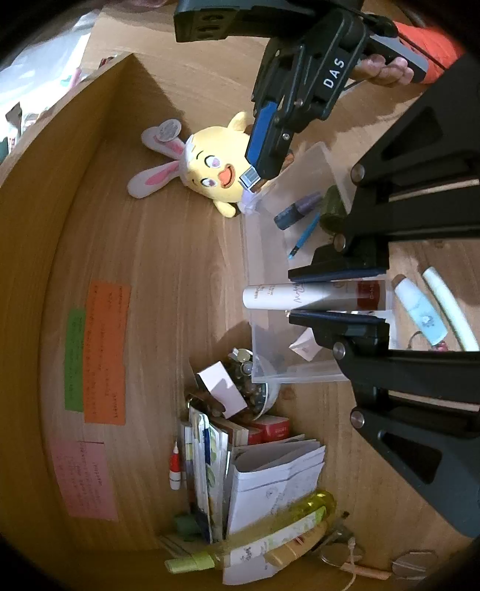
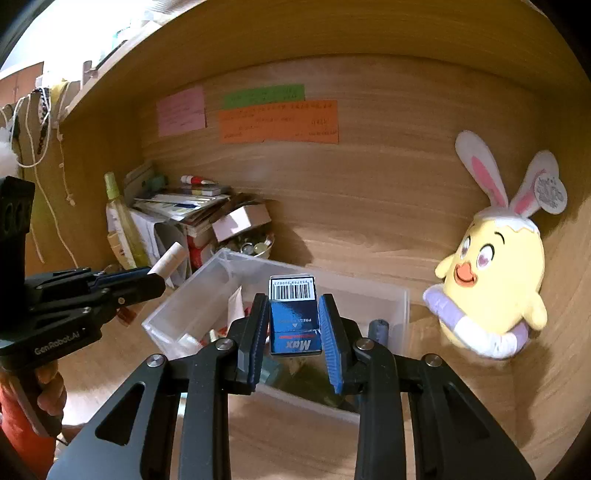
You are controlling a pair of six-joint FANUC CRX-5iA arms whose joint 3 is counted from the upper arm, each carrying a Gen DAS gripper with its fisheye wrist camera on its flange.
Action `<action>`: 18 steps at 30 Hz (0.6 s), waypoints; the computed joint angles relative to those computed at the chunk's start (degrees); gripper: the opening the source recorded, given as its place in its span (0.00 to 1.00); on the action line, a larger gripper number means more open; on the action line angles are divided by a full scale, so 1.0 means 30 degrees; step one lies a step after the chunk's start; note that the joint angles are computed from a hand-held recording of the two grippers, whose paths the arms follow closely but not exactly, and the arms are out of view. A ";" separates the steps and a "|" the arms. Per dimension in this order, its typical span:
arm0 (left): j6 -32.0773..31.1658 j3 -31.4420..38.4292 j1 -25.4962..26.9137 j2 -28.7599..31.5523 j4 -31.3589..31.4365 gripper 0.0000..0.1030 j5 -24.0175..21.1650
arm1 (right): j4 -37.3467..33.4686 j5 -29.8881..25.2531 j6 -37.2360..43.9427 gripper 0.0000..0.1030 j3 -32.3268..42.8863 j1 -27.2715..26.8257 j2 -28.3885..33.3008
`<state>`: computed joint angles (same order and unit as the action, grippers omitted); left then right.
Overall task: Organize objects
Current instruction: 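Lift the blue card box and red-capped tube over the clear box and lower them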
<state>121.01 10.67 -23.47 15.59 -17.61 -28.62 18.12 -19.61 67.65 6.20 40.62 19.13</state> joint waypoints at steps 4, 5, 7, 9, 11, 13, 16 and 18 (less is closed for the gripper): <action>0.0280 0.0673 0.0165 0.0414 -0.0084 0.14 -0.0357 | -0.0988 -0.0859 0.0915 0.25 0.1221 -0.0086 0.0665; 0.0106 0.0776 0.0240 0.0531 0.0129 0.14 -0.0374 | -0.1165 -0.1052 0.1077 0.25 0.1442 -0.0099 0.0800; -0.0259 0.0927 0.0376 0.0750 0.0528 0.14 -0.0417 | -0.1210 -0.1411 0.1142 0.25 0.1830 -0.0118 0.1119; -0.0451 0.1148 0.0451 0.1008 0.0703 0.14 -0.0631 | -0.1403 -0.1757 0.1293 0.25 0.2208 -0.0157 0.1436; -0.0829 0.1305 0.0582 0.1314 0.1119 0.14 -0.0752 | -0.1692 -0.2055 0.1515 0.25 0.2544 -0.0205 0.1713; -0.1373 0.1294 0.0770 0.1520 0.1759 0.14 -0.0713 | -0.1509 -0.2272 0.1418 0.25 0.2771 -0.0228 0.2013; -0.2036 0.1516 0.1030 0.1989 0.2567 0.14 -0.0920 | -0.1412 -0.2895 0.1395 0.25 0.3373 -0.0289 0.2598; -0.2263 0.1684 0.1138 0.2262 0.2881 0.14 -0.1117 | -0.1505 -0.3238 0.1417 0.25 0.3680 -0.0350 0.2893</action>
